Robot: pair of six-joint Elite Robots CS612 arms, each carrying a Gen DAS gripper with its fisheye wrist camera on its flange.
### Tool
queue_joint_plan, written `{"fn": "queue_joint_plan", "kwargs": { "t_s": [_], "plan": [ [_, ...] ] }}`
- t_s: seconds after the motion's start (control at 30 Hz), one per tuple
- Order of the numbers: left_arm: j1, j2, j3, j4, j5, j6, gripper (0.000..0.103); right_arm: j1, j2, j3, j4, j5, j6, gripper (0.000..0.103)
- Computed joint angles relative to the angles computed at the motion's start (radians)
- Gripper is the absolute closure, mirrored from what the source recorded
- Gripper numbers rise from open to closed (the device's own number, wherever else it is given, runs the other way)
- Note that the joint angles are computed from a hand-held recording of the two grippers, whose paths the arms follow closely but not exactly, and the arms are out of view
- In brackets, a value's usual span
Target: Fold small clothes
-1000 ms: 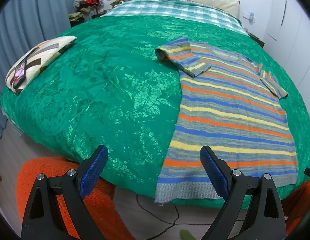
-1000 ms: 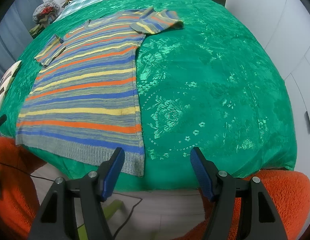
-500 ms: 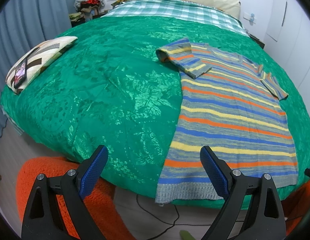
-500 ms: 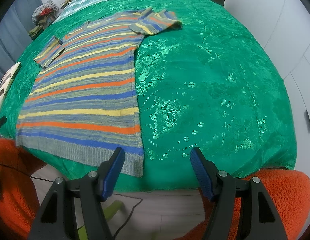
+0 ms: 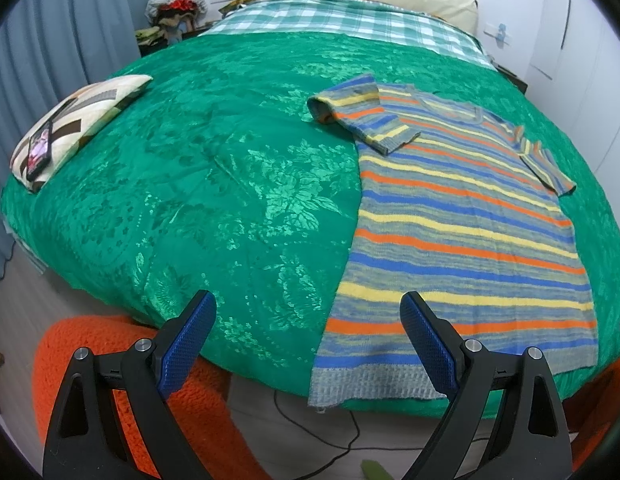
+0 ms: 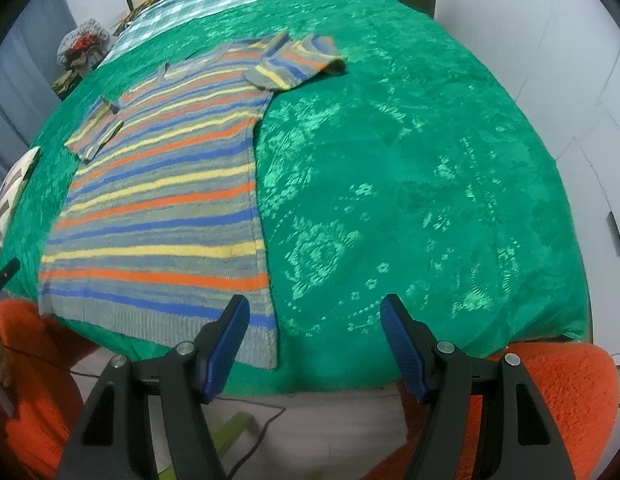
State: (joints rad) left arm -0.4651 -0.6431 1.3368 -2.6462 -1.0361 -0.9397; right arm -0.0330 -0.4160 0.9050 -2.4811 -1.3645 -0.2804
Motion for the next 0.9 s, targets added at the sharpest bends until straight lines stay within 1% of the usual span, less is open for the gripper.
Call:
{"fn": "queue_joint_plan", "kwargs": {
  "t_s": [0.37, 0.8, 0.9],
  "plan": [
    [0.0, 0.002, -0.002, 0.001, 0.006, -0.001, 0.009, -0.004, 0.001, -0.007, 0.011, 0.015, 0.02, 0.035],
    [0.0, 0.002, 0.001, -0.007, 0.01, -0.003, 0.009, -0.004, 0.004, -0.017, 0.012, 0.013, 0.022, 0.035],
    [0.0, 0.003, 0.003, -0.012, 0.009, -0.006, 0.009, -0.005, 0.008, -0.035, 0.028, 0.018, 0.012, 0.035]
  ]
}}
